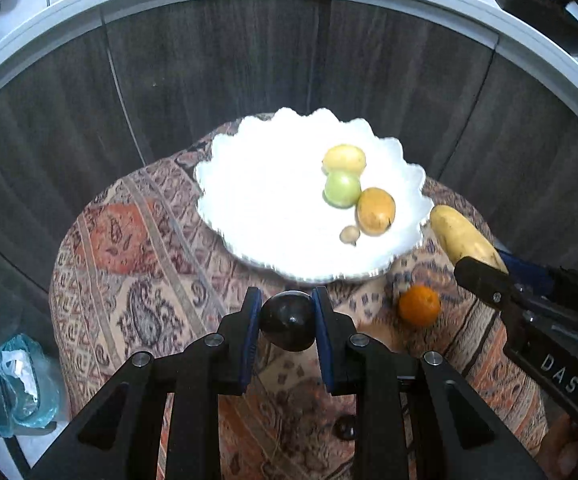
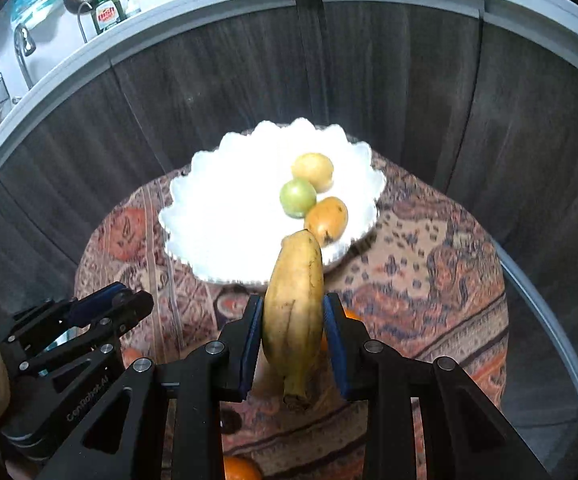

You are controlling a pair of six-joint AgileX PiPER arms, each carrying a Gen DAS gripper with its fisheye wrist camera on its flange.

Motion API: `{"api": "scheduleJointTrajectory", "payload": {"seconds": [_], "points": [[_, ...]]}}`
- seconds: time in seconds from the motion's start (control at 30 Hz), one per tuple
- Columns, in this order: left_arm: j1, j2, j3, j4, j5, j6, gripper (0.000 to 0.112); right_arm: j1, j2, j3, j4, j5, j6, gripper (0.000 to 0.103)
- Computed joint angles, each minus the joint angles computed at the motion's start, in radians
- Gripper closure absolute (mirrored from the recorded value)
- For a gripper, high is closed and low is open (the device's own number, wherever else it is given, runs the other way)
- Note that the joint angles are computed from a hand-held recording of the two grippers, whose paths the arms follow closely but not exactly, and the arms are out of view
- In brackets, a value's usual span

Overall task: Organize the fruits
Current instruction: 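Carry plum and banana over the white bowl and open both tools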

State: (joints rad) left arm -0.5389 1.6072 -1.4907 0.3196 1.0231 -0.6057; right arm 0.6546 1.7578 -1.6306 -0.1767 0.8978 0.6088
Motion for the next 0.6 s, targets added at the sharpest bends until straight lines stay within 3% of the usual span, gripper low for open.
{"api": "scheduleJointTrajectory", "payload": {"seconds": [0.6], "points": [[0.188, 0.283, -0.327, -0.105, 0.019, 0.205, 0.086, -0.042, 0.33, -0.462, 0.103, 0.122, -0.165, 0.071]]}}
